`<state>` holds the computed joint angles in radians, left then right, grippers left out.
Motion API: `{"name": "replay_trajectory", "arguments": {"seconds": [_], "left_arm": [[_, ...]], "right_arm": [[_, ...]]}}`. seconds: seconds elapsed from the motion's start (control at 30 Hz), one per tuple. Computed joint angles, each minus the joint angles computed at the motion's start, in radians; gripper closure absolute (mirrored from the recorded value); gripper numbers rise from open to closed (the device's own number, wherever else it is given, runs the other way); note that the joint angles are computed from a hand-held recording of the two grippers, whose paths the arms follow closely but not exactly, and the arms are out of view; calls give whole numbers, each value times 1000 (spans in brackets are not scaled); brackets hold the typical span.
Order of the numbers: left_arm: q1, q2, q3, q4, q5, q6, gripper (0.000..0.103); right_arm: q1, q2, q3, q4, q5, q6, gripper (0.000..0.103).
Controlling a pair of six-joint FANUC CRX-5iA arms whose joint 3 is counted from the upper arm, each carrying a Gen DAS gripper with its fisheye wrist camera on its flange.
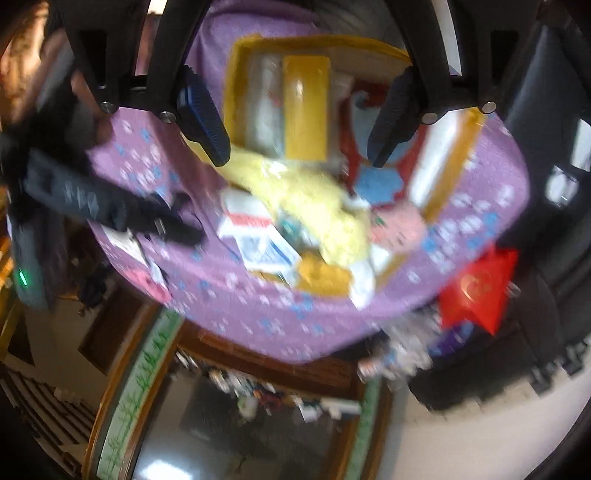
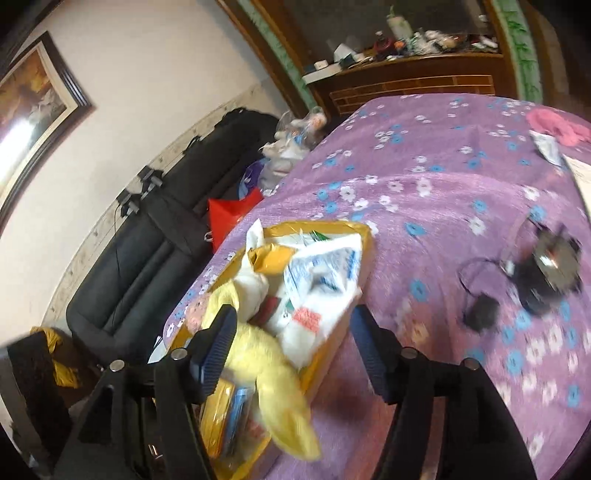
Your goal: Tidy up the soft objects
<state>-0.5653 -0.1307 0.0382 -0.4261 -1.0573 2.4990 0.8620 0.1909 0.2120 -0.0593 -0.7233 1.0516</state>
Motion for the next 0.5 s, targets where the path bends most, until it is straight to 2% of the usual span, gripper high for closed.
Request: {"name": "replay_trajectory", "arguments": {"seconds": [0.07, 0.13, 0.23, 0.33, 0.43, 0.5], "left_arm": [[-110, 29, 61, -208, -100, 86, 10], [-172, 43, 83, -316, -158, 109, 9], [-153, 39, 86, -277, -183, 56, 7], [-135, 46, 95, -237, -223, 18, 6], [-138, 52, 99, -229, -266, 30, 6], [-137, 40, 84, -220, -270, 53, 6]], "right_arm": [[33, -26, -64, 103, 17, -104, 34], [53, -41, -106, 173, 27, -174, 34], [82, -63, -162, 263, 50, -251, 34], [103, -81, -193, 299, 56, -288, 34], [127, -101, -228, 357, 60, -336, 31], [133, -108, -230, 340, 52, -339, 28]]}}
